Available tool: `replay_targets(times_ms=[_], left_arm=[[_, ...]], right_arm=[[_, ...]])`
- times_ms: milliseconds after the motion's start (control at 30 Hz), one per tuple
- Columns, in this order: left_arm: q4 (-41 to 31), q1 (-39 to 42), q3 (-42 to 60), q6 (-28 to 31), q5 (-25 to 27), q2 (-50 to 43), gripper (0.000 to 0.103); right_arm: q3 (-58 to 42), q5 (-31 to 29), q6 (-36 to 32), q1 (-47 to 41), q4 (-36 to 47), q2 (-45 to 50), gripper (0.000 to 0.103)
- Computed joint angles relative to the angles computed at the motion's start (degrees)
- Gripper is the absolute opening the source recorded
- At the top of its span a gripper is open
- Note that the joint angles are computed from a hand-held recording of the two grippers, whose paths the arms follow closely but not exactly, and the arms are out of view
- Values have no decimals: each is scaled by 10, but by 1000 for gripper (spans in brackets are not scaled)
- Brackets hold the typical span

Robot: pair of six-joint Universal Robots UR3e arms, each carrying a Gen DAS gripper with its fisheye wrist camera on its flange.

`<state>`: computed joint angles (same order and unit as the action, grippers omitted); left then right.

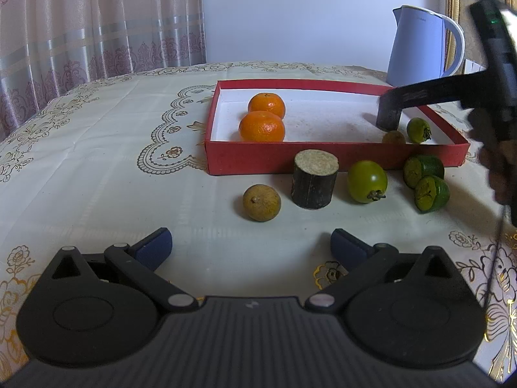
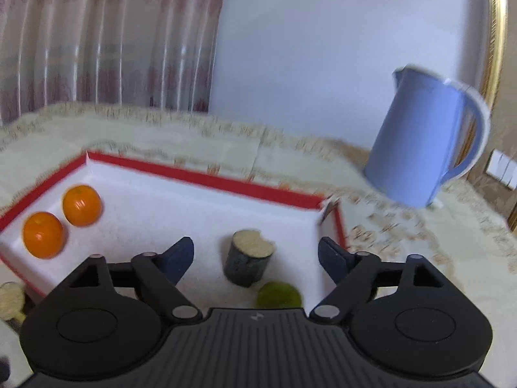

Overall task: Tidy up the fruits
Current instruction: 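Carry the dark cylinder into the red tray and open the right gripper, then move the left gripper to the brown round fruit and grasp it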

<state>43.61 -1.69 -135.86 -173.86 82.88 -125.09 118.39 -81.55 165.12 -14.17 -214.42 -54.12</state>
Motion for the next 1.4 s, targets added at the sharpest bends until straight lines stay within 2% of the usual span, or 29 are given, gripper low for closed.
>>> replay_targets(times_ms=[200, 300, 400, 533, 633, 733, 800, 867, 1133, 1333, 1400], left_arm=[[0, 0, 0, 0, 0, 0, 103], [0, 0, 0, 0, 0, 0, 103], [1, 0, 0, 0, 0, 0, 103], [1, 0, 0, 0, 0, 0, 103], [1, 0, 0, 0, 0, 0, 103], [1, 0, 0, 0, 0, -1, 103], [1, 0, 0, 0, 0, -1, 103], [1, 0, 0, 0, 0, -1, 103], [1, -1, 1, -2, 2, -1, 103], [27, -41, 18, -6, 71, -18, 103], [12, -37, 21, -11, 65, -9, 103]], right_arm=[[186, 80, -43, -82, -103, -68, 85], [284, 134, -62, -144, -178, -69, 85], [349, 180, -80, -196, -213, -63, 85], [345, 162, -71, -194, -207, -45, 86], [335, 163, -60, -199, -169, -53, 86], [343, 169, -61, -206, -186, -44, 86], [339, 161, -59, -203, -180, -43, 88], [335, 152, -52, -201, -169, -47, 96], [329, 158, -42, -211, -137, -57, 102], [327, 160, -43, -211, -131, -59, 102], [327, 160, -43, -211, -130, -59, 102]])
